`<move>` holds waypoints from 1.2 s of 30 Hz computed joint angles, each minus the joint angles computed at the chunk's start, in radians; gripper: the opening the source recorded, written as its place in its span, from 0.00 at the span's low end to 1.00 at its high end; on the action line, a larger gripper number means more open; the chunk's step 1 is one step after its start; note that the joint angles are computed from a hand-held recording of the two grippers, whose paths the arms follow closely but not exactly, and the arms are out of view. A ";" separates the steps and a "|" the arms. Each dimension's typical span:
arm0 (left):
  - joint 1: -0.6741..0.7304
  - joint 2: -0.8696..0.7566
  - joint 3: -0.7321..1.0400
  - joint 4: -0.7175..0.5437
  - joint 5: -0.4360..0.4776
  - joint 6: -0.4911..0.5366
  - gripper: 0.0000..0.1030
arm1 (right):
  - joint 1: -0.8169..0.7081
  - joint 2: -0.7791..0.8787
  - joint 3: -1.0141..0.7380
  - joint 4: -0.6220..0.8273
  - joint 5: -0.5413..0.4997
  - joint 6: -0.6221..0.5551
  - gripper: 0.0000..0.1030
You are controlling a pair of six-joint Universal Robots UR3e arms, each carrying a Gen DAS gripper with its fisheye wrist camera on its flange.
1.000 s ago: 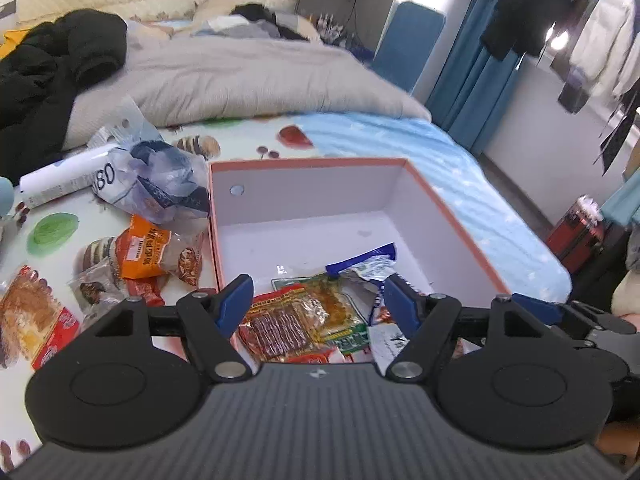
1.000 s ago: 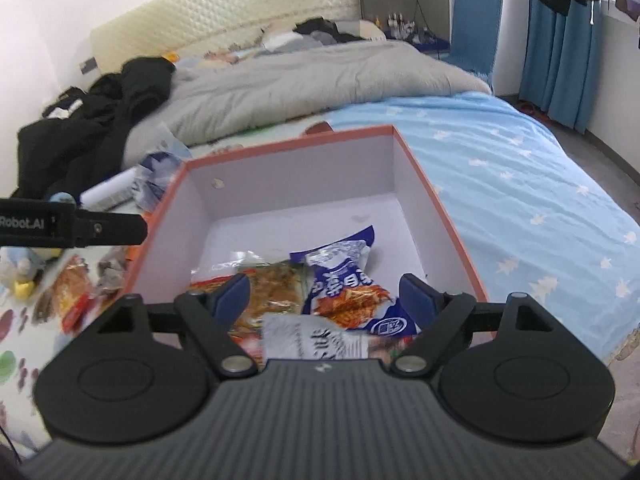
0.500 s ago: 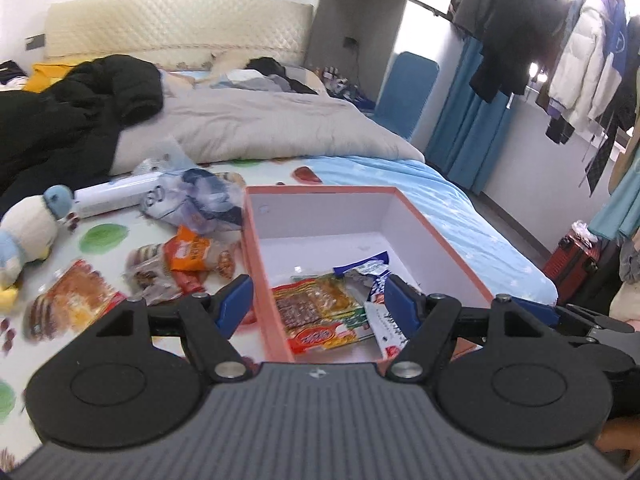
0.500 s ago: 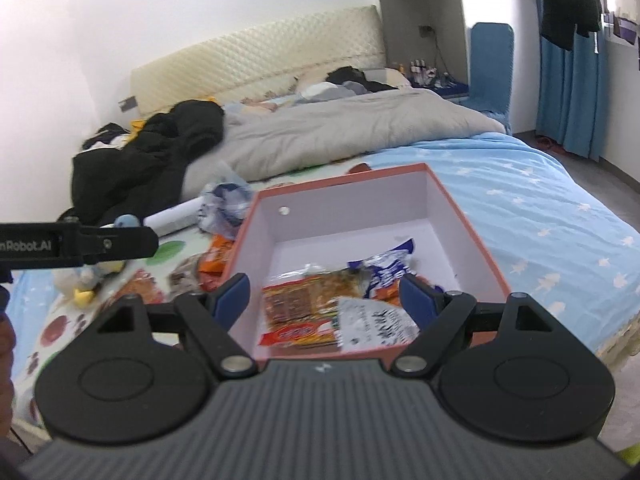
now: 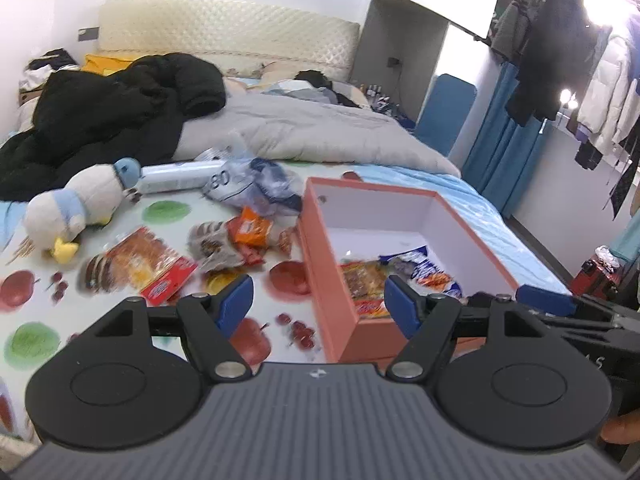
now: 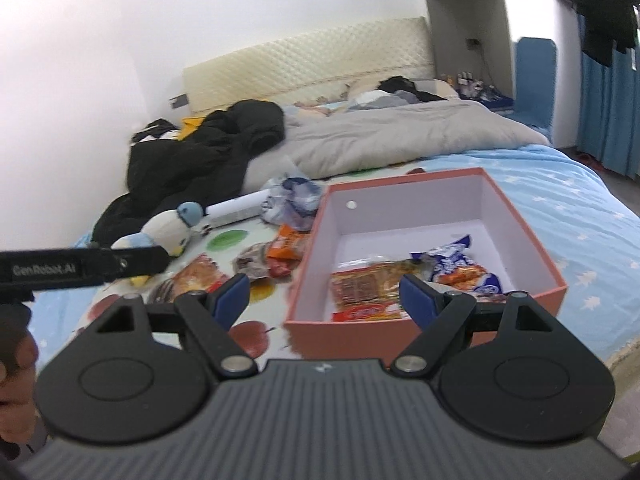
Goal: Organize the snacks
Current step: 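Lift both open tools away from the pink box toward the snack pile, then lower right tool onto red stick packet while left tool lowers onto grey printed bag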
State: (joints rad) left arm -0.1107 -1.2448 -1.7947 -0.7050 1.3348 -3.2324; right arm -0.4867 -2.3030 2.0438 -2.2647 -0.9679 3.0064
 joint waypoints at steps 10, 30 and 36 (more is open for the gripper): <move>0.191 0.079 -0.143 0.003 -0.103 0.057 0.74 | 0.278 0.173 0.010 -0.226 -0.166 0.099 0.81; 0.366 -0.504 0.038 0.298 -0.238 -0.005 0.73 | 0.667 0.903 -0.353 -0.620 -0.479 0.210 0.66; 0.378 -0.781 0.290 0.271 -0.293 -0.018 0.73 | 0.727 1.165 -0.523 -0.672 -0.575 0.249 0.60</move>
State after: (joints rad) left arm 0.2668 -2.0259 -1.5046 -0.4343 1.0421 -3.2503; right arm 0.2405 -1.1382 1.5205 -2.9371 -1.5431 3.2551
